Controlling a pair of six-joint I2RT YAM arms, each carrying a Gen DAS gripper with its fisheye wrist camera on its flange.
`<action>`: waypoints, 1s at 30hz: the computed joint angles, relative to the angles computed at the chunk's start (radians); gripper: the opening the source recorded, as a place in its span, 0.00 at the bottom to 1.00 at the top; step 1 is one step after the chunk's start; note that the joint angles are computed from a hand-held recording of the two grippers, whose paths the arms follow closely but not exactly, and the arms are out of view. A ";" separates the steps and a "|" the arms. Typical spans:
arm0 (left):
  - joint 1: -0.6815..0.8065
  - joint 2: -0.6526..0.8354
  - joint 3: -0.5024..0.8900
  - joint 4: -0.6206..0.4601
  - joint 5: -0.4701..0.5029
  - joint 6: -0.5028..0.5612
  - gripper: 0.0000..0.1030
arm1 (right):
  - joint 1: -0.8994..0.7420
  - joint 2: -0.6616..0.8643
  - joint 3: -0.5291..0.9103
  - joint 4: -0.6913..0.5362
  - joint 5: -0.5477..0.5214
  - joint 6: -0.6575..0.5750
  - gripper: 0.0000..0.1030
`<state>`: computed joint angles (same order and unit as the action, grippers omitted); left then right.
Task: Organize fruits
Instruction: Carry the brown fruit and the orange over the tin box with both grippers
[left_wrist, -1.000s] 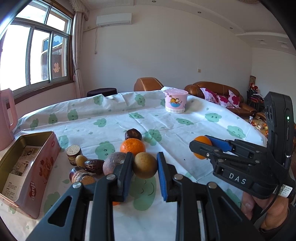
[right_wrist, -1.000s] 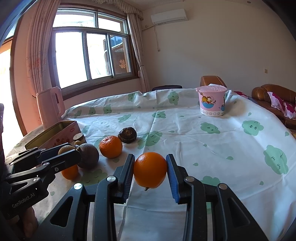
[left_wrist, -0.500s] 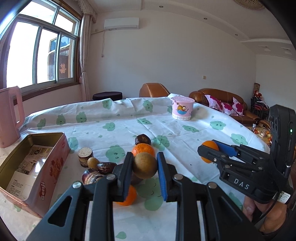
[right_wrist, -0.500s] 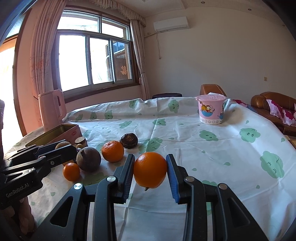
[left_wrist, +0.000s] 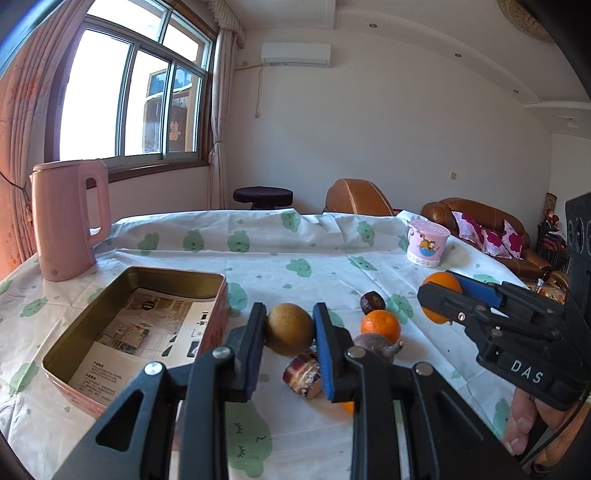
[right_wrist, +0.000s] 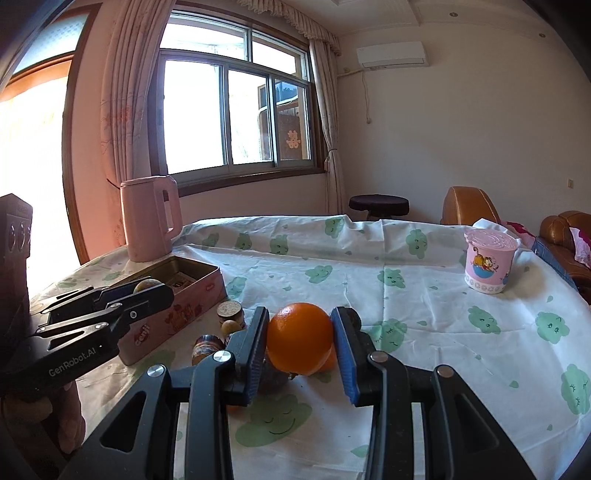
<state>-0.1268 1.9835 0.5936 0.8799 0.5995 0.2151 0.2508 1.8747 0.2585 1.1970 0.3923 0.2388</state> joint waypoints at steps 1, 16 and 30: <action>0.011 0.006 0.015 -0.012 0.000 -0.001 0.26 | 0.009 -0.011 0.024 -0.033 -0.004 -0.010 0.36; 0.113 0.099 0.232 -0.201 0.000 0.022 0.26 | 0.076 0.037 0.372 -0.360 -0.062 -0.080 0.36; 0.159 0.184 0.419 -0.339 -0.045 0.044 0.26 | 0.098 0.177 0.649 -0.541 -0.128 -0.096 0.36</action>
<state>0.0322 2.1672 1.0123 0.5409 0.5549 0.2587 0.3493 2.0516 0.9078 0.6558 0.2647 0.1428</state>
